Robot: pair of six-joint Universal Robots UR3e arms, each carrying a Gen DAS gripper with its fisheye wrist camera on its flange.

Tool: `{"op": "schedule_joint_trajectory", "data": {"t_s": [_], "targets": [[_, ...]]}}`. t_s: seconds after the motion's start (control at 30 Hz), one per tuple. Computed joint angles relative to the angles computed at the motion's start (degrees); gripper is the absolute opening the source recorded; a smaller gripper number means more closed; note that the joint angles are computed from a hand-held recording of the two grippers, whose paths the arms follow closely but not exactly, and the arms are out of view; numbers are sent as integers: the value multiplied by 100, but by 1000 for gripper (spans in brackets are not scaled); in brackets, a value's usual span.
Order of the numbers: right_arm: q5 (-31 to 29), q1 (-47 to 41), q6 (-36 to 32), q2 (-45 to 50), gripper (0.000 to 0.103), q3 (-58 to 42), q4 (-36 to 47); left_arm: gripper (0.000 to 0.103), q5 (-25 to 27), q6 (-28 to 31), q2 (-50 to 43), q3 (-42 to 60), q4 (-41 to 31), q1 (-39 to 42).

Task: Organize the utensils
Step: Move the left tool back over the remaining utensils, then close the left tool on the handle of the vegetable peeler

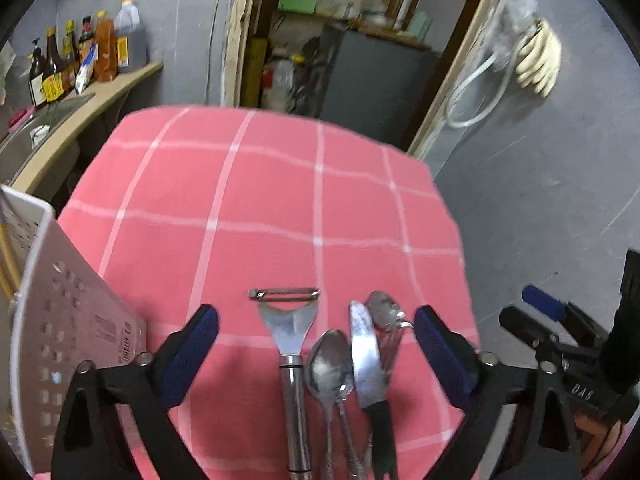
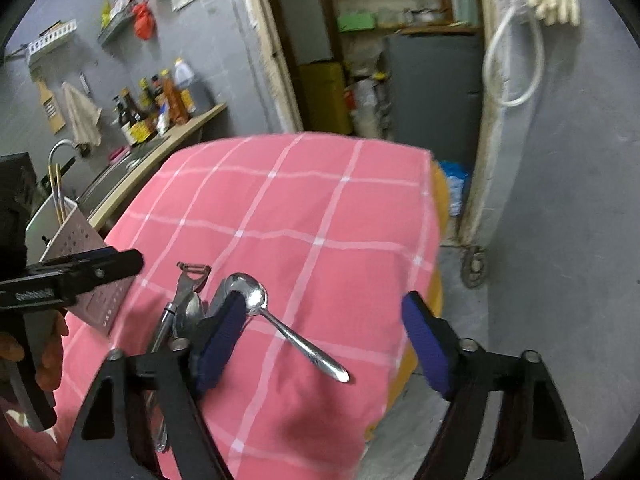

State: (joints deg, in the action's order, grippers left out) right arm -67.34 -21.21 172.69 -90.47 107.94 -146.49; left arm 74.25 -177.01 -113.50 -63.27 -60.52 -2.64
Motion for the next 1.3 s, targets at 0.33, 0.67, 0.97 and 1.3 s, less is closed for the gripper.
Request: {"op": "schedule_joint_trajectory", "data": {"t_s": [0.33,0.67,0.97,1.3], "targets": [[577,468,-767,1653,42,-1411,669,56,330,-207,-821,959,-1077,-68],[772,794,-1290,2576,40,-2584,1576,53,268,-258,-1133,1327,-1630,29],[608,969,-1756,2924,36,-3299,2173,50,281,12,-1330,1812,-2149,-93],[392,1138,-2187,3240,5,-4270,3151,22,201,126,-1560,2291,-2600,-84]]}}
